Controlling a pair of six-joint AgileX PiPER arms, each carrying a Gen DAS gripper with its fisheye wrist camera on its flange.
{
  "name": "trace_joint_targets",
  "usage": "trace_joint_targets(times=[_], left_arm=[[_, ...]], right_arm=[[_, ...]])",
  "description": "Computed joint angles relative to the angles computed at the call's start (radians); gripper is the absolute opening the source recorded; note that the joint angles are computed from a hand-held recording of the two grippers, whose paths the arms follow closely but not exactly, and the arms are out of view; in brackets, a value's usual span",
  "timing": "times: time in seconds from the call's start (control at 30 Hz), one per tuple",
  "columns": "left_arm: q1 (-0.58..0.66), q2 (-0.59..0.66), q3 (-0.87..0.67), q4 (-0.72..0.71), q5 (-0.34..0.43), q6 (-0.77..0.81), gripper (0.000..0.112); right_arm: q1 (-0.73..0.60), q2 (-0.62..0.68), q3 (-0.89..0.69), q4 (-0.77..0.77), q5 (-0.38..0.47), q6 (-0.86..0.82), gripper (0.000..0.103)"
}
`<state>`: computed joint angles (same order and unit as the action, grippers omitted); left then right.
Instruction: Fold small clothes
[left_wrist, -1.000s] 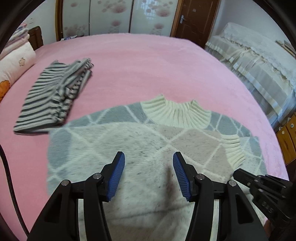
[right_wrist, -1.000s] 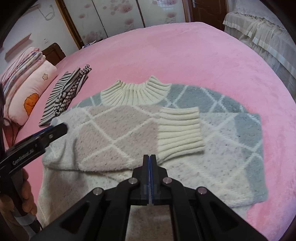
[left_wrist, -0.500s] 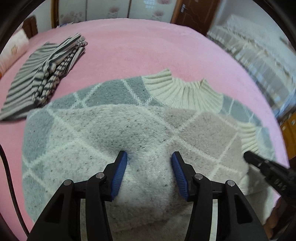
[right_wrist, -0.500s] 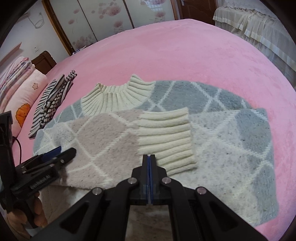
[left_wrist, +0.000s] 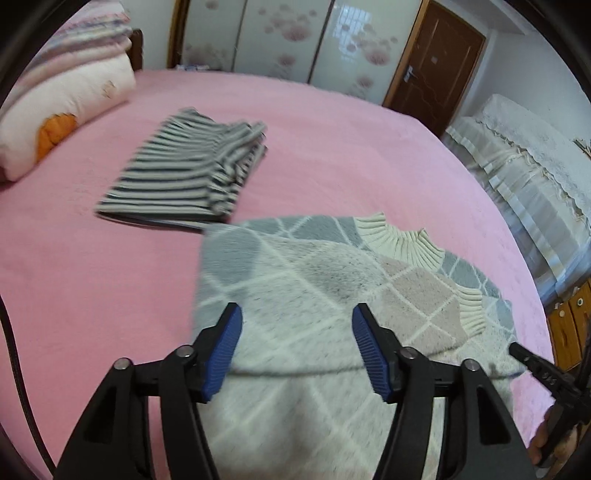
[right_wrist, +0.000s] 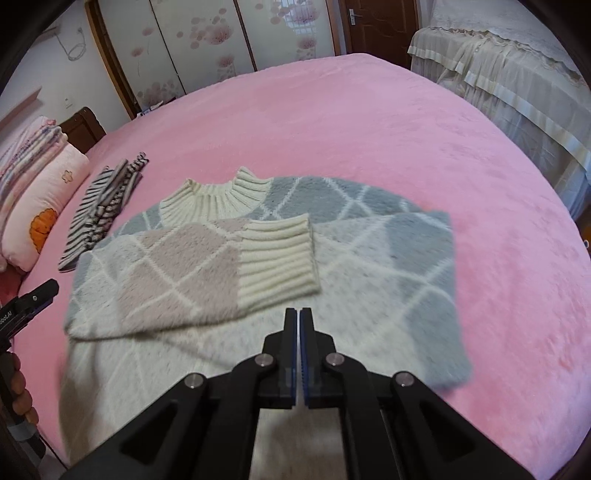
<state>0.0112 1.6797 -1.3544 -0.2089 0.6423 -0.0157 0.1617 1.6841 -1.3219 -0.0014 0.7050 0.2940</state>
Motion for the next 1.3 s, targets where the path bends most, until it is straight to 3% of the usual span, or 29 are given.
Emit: trace_joint_targets(times=[0.2, 0.27, 0.33, 0.63, 0.87, 1.2, 1.27, 1.3], left_arm=[[-0.032, -0.212, 0.122, 0.115, 0.040, -0.097, 0.065], [-0.033, -0.275, 0.150, 0.091, 0.056, -0.099, 0.077], [-0.041, -0.333, 0.184, 0.084, 0.045, -0.114, 0.079], [-0.155, -0.458, 0.261, 0.260, 0.062, -0.265, 0.079], [-0.171, -0.630, 0.398, 0.297, 0.053, -0.266, 0.079], [-0.228, -0.808, 0.464, 0.322, 0.166, -0.282, 0.079], [-0.276, -0.826, 0.468, 0.381, 0.188, -0.340, 0.079], [-0.300, -0.834, 0.474, 0.411, 0.195, -0.368, 0.079]], right_arm=[[0.017, -0.200, 0.085, -0.038, 0.055, 0.038, 0.001], [0.023, -0.259, 0.100, -0.040, 0.085, 0.042, 0.001], [0.037, -0.318, 0.118, -0.055, 0.106, 0.046, 0.001], [0.079, -0.481, 0.211, -0.106, 0.164, 0.074, 0.001], [0.140, -0.628, 0.305, -0.161, 0.214, 0.126, 0.001], [0.371, -0.798, 0.374, -0.327, 0.321, 0.354, 0.002], [0.453, -0.817, 0.382, -0.384, 0.354, 0.428, 0.009], [0.497, -0.824, 0.387, -0.419, 0.369, 0.471, 0.017]])
